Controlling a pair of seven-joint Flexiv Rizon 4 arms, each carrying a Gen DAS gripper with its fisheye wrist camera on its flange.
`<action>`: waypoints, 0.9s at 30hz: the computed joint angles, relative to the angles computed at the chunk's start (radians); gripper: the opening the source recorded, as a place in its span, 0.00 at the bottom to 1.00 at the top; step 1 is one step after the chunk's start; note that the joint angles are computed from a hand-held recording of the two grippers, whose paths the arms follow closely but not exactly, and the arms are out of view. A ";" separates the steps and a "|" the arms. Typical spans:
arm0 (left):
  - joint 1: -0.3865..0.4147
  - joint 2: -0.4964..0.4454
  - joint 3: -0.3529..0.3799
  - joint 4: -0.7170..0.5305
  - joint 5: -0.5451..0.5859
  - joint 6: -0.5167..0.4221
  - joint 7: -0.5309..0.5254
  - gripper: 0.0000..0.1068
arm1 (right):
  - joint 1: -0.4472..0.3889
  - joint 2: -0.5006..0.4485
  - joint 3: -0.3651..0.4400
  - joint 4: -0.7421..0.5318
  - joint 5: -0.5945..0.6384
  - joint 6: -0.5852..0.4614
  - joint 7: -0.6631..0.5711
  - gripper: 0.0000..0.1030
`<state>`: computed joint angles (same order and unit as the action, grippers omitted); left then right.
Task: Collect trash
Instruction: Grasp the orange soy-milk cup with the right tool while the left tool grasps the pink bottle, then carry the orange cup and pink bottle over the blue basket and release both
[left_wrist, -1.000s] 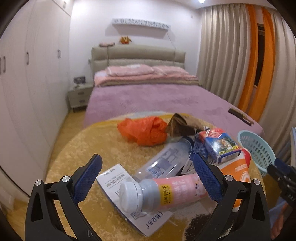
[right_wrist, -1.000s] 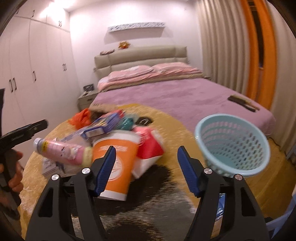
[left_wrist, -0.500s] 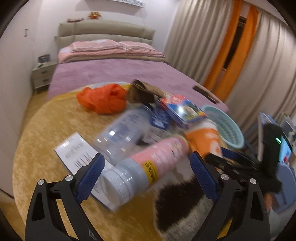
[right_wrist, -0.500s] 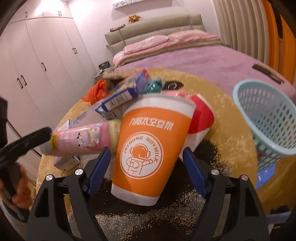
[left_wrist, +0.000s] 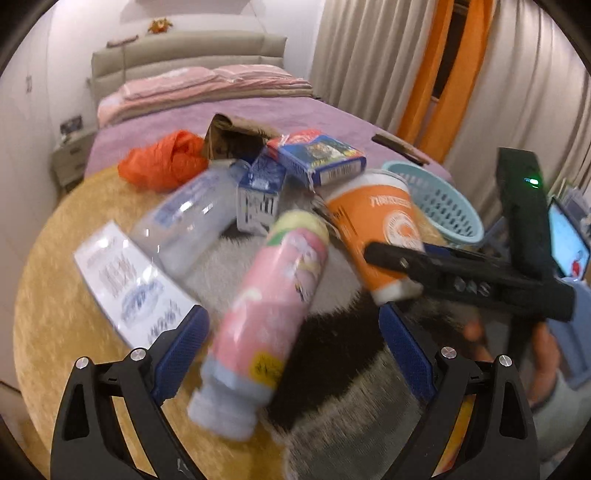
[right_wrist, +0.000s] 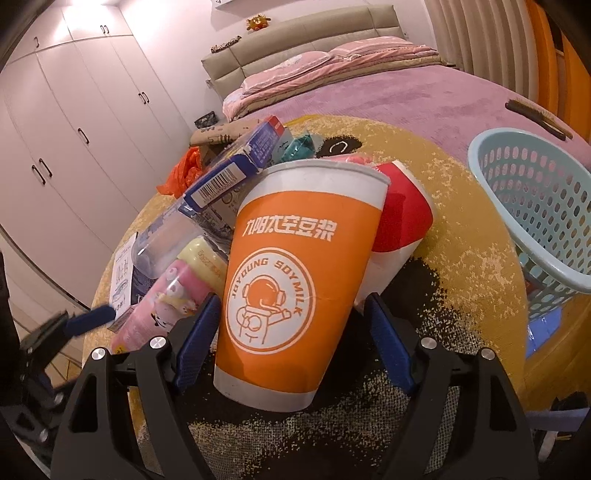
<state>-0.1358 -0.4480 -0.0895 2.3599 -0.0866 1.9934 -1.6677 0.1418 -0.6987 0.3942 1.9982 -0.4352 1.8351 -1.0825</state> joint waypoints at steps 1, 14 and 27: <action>-0.022 -0.009 0.019 -0.026 -0.017 -0.032 0.021 0.84 | -0.009 -0.003 0.008 -0.004 -0.007 -0.005 -0.003 0.69; -0.142 -0.031 0.152 -0.159 -0.072 -0.330 0.031 0.52 | -0.101 -0.021 0.114 -0.022 -0.006 -0.066 -0.075 0.62; 0.062 0.030 -0.105 -0.018 0.015 -0.044 -0.122 0.46 | -0.190 0.074 0.108 0.113 -0.092 0.123 -0.021 0.61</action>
<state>-0.0736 -0.4179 -0.1945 2.3423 -0.0719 1.9490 -1.7901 -0.0483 -0.6243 0.5023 2.1110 -0.5273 1.9585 -1.1039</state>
